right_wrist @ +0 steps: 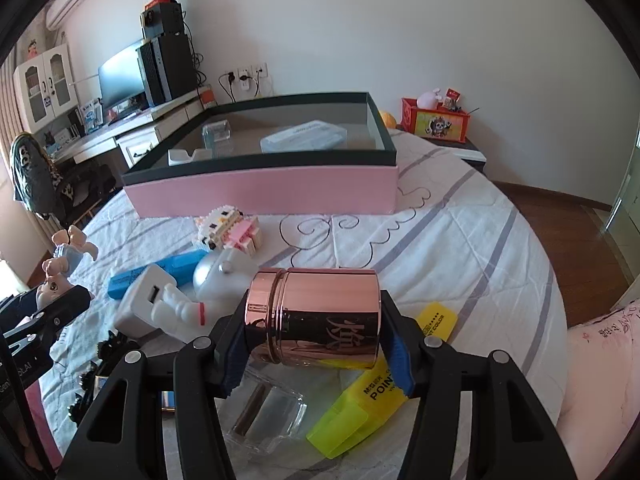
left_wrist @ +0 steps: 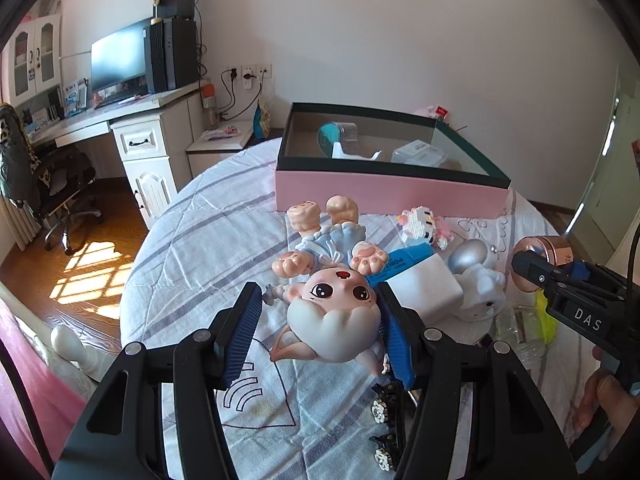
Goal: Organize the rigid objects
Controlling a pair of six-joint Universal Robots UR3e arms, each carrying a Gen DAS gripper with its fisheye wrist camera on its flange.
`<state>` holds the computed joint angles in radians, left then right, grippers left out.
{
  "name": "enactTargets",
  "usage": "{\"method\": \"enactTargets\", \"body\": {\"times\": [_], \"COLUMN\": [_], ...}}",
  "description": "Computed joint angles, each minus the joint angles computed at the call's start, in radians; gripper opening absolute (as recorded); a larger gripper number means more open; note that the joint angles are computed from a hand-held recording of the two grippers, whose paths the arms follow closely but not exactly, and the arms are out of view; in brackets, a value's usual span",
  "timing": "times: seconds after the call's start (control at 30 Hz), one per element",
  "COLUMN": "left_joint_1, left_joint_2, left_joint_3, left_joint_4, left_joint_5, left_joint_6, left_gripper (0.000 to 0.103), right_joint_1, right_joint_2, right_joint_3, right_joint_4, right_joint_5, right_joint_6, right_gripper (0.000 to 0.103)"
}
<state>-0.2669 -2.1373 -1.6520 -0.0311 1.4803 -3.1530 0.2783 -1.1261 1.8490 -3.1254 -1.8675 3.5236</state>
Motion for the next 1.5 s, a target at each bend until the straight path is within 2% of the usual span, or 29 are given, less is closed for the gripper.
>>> {"method": "enactTargets", "body": {"times": [0.17,0.4,0.77,0.93,0.97,1.0,1.03,1.1,1.13,1.17,1.2,1.23,1.33,1.4,1.43,1.5], "left_joint_1": [-0.022,-0.082,-0.197,-0.229,-0.234,-0.239,-0.244,-0.238,-0.227,-0.22,-0.208,-0.165,-0.105,-0.112,-0.114,-0.099], "left_joint_2": [0.099,0.255,0.458,0.518,0.524,0.529,0.525,0.492,0.442,0.374,0.31,0.245,0.04,-0.083,-0.12,-0.141], "left_joint_3": [-0.075,-0.187,-0.336,-0.375,-0.376,-0.382,-0.377,-0.347,-0.329,-0.276,-0.206,-0.176,-0.058,0.029,0.07,0.058], "left_joint_4": [0.054,0.115,0.216,0.243,0.246,0.259,0.266,0.265,0.305,0.291,0.224,0.223,0.145,0.11,0.059,0.099], "left_joint_5": [0.013,0.062,0.228,0.267,0.271,0.275,0.284,0.263,0.227,0.216,0.195,0.103,-0.008,0.029,0.047,0.019], "left_joint_6": [-0.019,-0.029,-0.021,-0.013,-0.007,-0.004,0.0,-0.006,-0.004,0.007,0.002,-0.023,-0.074,-0.078,-0.095,-0.135], "left_gripper": [0.058,0.058,0.058,0.058,0.057,0.051,0.04,0.04,0.032,0.031,0.031,0.033,0.032,0.031,0.031,0.033], "right_joint_1": [0.065,0.208,0.407,0.456,0.462,0.466,0.465,0.461,0.455,0.446,0.417,0.369,0.227,0.14,0.123,0.095], "right_joint_2": [-0.08,-0.165,-0.241,-0.26,-0.262,-0.262,-0.261,-0.259,-0.245,-0.224,-0.209,-0.19,-0.103,-0.036,0.007,0.052], "right_joint_3": [0.029,0.018,0.004,-0.009,-0.01,-0.015,-0.02,-0.021,-0.035,-0.044,-0.042,-0.033,0.033,0.078,0.085,0.093], "right_joint_4": [-0.062,-0.073,-0.07,-0.064,-0.07,-0.065,-0.064,-0.072,-0.071,-0.08,-0.088,-0.1,-0.175,-0.224,-0.264,-0.307], "right_joint_5": [-0.078,-0.201,-0.419,-0.479,-0.486,-0.493,-0.491,-0.486,-0.489,-0.498,-0.478,-0.433,-0.269,-0.132,-0.115,-0.07], "right_joint_6": [-0.007,-0.027,-0.034,-0.043,-0.045,-0.047,-0.051,-0.059,-0.064,-0.067,-0.077,-0.074,-0.017,0.026,0.04,0.048], "right_gripper": [0.058,0.058,0.059,0.059,0.059,0.059,0.059,0.059,0.059,0.059,0.059,0.059,0.058,0.058,0.058,0.058]}}
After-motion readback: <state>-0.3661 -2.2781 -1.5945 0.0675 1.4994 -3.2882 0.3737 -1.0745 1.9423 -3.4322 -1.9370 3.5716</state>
